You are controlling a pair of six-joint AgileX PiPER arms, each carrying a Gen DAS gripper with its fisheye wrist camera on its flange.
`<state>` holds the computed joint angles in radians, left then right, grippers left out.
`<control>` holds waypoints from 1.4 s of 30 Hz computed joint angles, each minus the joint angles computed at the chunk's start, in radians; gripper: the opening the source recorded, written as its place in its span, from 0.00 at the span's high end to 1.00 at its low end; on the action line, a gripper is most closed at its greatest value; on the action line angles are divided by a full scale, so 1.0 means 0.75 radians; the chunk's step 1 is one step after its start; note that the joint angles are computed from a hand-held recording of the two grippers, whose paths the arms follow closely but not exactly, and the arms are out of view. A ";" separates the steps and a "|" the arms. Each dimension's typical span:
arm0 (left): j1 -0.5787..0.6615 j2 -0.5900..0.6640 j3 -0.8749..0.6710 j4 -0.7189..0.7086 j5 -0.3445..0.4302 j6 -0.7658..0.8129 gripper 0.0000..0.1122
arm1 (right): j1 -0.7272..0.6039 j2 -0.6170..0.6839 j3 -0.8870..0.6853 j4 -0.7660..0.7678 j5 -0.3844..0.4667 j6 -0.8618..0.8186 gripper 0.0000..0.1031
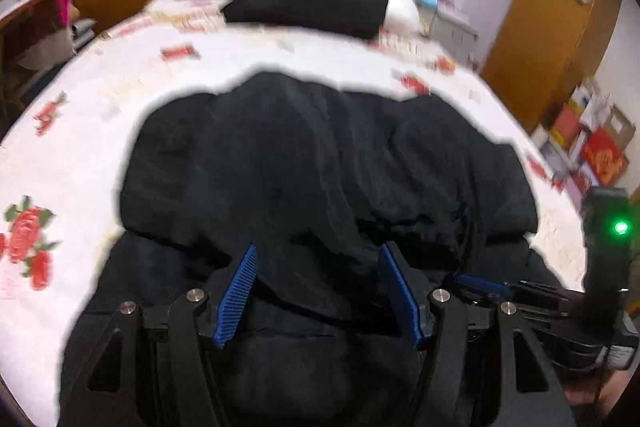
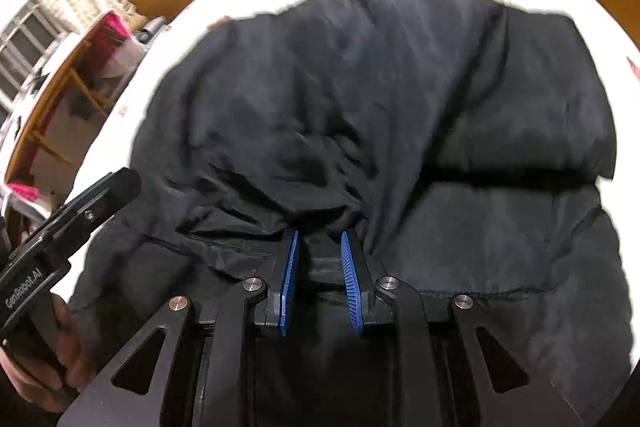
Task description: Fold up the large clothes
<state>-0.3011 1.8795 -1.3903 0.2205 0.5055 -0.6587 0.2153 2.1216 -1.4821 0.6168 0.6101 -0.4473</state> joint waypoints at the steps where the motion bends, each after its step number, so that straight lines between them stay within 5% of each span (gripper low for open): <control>1: 0.006 0.054 -0.036 -0.060 0.022 0.049 0.42 | -0.012 0.016 -0.005 0.049 0.003 -0.032 0.78; 9: 0.025 0.097 -0.055 -0.106 0.033 0.090 0.41 | -0.045 0.010 -0.018 0.093 0.038 -0.065 0.78; 17: -0.081 -0.235 0.149 0.226 0.123 -0.247 0.42 | -0.104 -0.411 0.364 0.191 -0.074 -0.250 0.73; 24: -0.261 -0.535 0.240 0.471 0.330 -0.466 0.42 | -0.183 -0.883 0.701 0.209 -0.090 -0.337 0.72; 30: -0.468 -0.717 0.315 0.611 0.495 -0.598 0.42 | -0.150 -1.239 0.914 0.029 -0.109 -0.179 0.61; 42: -0.878 -0.923 0.487 0.797 0.818 -0.880 0.42 | -0.179 -1.591 1.190 -0.059 -0.103 -0.113 0.61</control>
<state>-0.9598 1.1876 -1.0250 0.8182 1.1191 -1.3189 0.0813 0.9286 -0.5894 0.5728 0.5325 -0.5322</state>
